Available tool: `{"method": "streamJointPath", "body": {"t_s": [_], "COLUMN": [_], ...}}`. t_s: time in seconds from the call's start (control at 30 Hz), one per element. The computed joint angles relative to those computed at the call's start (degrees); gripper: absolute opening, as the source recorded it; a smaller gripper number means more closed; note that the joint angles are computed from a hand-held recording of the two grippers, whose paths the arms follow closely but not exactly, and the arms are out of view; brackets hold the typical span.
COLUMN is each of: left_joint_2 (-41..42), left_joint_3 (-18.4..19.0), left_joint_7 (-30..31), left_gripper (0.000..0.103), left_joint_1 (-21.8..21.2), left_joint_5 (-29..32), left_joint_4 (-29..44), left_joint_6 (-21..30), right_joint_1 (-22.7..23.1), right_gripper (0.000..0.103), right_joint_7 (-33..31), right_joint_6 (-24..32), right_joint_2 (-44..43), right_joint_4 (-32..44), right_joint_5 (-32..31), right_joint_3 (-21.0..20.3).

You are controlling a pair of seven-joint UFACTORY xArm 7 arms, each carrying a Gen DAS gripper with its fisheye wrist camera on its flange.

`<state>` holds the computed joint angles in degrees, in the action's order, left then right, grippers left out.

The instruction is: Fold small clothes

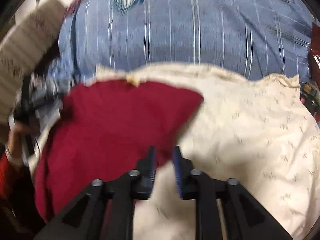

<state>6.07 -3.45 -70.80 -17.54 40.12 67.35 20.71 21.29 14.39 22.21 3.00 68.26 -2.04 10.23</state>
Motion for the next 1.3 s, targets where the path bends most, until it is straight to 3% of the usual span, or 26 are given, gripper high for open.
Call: {"method": "streamJointPath", "body": {"t_s": [0.1, 0.17, 0.2, 0.27, 0.37, 0.43, 0.5, 0.57, 0.63, 0.67, 0.7, 0.73, 0.83, 0.9, 0.97, 1.07, 1.2, 1.3], "left_joint_2": [-0.12, -0.62, -0.88, -1.12, -0.53, 0.05, 0.71, 1.20, 2.10, 2.66, 2.87, 3.24, 3.61, 3.94, 4.86, 4.18, 0.53, -2.89], "left_joint_3": [0.10, 0.20, 0.22, 0.10, -0.28, -0.55, -0.54, -0.46, -0.58, -0.59, -0.51, -0.52, -0.26, 0.02, -0.12, -0.09, -0.44, -1.52], "left_joint_7": [-0.47, -1.42, -2.13, -2.89, -2.32, -0.52, 0.16, 1.04, 3.13, 4.21, 4.96, 5.99, 7.82, 8.20, 9.85, 11.35, 11.95, 14.17], "left_gripper": [0.103, 0.103, 0.103, 0.103, 0.103, 0.103, 0.103, 0.103, 0.103, 0.103, 0.103, 0.103, 0.103, 0.103, 0.103, 0.103, 0.103, 0.103], "left_joint_1": [-0.23, -0.22, -0.14, 0.22, 0.52, 0.26, -0.30, -0.55, -0.80, -1.06, -1.31, -1.49, -2.03, -2.50, -2.79, -2.65, -1.61, -0.40], "left_joint_5": [1.28, 2.50, 3.18, 3.74, 3.05, 2.26, 2.55, 1.95, 0.43, -0.24, -0.73, -1.54, -2.73, -2.52, -3.89, -6.05, -7.90, -10.83], "left_joint_4": [0.11, -0.22, -0.44, -0.62, -0.20, 0.45, 1.25, 1.50, 2.13, 2.67, 2.87, 3.23, 3.47, 3.86, 5.06, 4.11, 0.31, -3.76], "left_joint_6": [0.70, 0.83, 0.81, 0.45, -0.10, 0.62, 1.76, 1.89, 2.70, 3.70, 4.29, 4.99, 5.28, 5.95, 8.62, 8.89, 6.93, 4.48], "right_joint_1": [0.55, 1.22, 1.70, 3.59, 2.00, -0.79, 0.82, 0.12, -1.81, -2.75, -3.14, -2.22, 2.79, 7.23, 9.34, 6.88, 7.70, 6.91], "right_gripper": [0.028, 0.028, 0.028, 0.028, 0.029, 0.037, 0.074, 0.082, 0.080, 0.067, 0.032, 0.026, 0.016, 0.010, 0.009, 0.009, 0.029, 0.043], "right_joint_7": [1.52, 0.47, 0.23, 1.56, -2.87, -3.29, 3.92, 7.29, 6.17, 4.40, 2.80, 2.85, 5.15, 11.27, 14.84, 16.11, 22.62, 22.62], "right_joint_6": [1.23, 6.16, 7.17, 4.12, 5.40, 3.69, 1.00, -0.13, 5.14, 5.97, 6.85, 7.91, 4.54, 2.99, 8.54, 8.30, 7.16, 4.63], "right_joint_2": [6.31, 9.53, 9.82, 7.16, 4.99, 4.77, 6.33, 10.47, 16.89, 18.89, 21.18, 22.36, 19.91, 18.94, 21.47, 22.25, 16.84, 11.54], "right_joint_4": [6.67, 9.56, 9.01, 4.49, 3.88, 4.79, 6.69, 10.75, 18.31, 20.22, 22.52, 24.07, 22.50, 22.04, 24.90, 24.42, 20.26, 15.30], "right_joint_5": [-0.54, 0.02, -0.32, -4.29, 3.31, 7.29, 2.32, 2.49, 7.30, 9.56, 10.96, 9.96, 0.66, -9.38, -15.51, -14.47, -17.58, -19.52], "right_joint_3": [-0.10, 0.30, 0.24, -1.05, 0.02, 1.56, -1.70, -2.38, -0.75, 0.40, 1.26, 0.57, -4.03, -9.12, -11.76, -9.10, -9.50, -7.42]}}
